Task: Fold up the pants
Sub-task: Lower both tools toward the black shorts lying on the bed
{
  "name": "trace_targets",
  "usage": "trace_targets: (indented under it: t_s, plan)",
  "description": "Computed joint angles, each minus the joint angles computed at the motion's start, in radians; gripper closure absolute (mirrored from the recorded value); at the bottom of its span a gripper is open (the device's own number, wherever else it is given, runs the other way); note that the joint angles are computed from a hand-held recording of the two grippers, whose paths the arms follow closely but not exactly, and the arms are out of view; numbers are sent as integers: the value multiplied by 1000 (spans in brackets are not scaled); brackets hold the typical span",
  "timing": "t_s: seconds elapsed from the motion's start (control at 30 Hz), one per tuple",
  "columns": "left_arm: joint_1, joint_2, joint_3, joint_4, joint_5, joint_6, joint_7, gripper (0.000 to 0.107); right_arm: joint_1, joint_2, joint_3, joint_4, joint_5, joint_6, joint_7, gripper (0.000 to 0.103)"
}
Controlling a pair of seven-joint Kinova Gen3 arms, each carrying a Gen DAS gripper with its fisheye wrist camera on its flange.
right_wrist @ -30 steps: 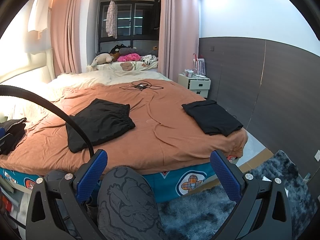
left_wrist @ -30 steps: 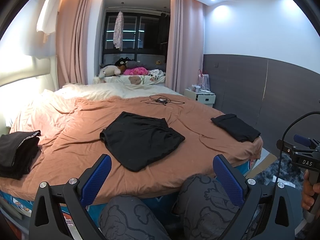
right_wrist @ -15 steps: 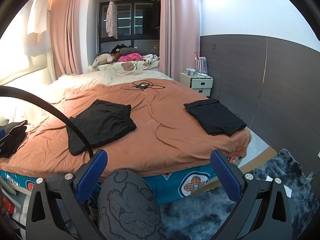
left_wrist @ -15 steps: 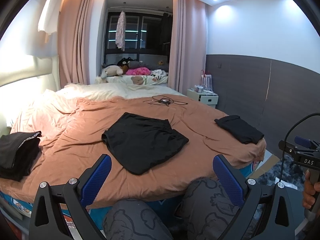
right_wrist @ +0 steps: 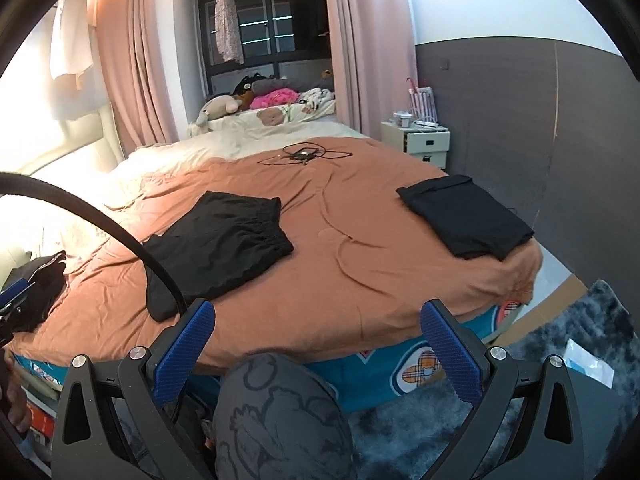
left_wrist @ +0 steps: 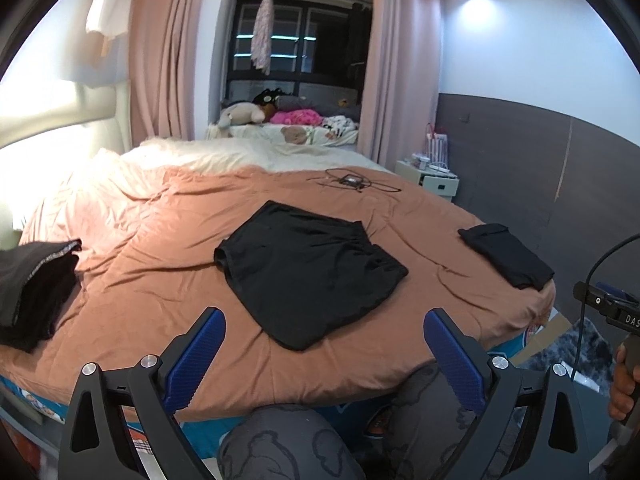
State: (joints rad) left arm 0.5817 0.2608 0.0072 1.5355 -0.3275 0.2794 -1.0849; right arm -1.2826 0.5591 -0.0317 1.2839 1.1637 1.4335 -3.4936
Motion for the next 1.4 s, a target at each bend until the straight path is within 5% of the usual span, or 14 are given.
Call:
trace_targets:
  t_s: [0.43,0.57,0.83,1.4]
  plan:
    - [-180,151,124,-173,252,187,-161,30,123,-51,-17,109,29,-203,-27,0]
    - [-220,197,144,-226,338,240,-197,37,168,-64,-24,127,10,-281,-6,11]
    - [-273,298,177,-344,469,338,-257,38,263,-120,-27,170,-59,-431,56,21]
    - [-317,538,204,-648,649,570,-222,38,447,-173,-1,210,-262,-705,305,22]
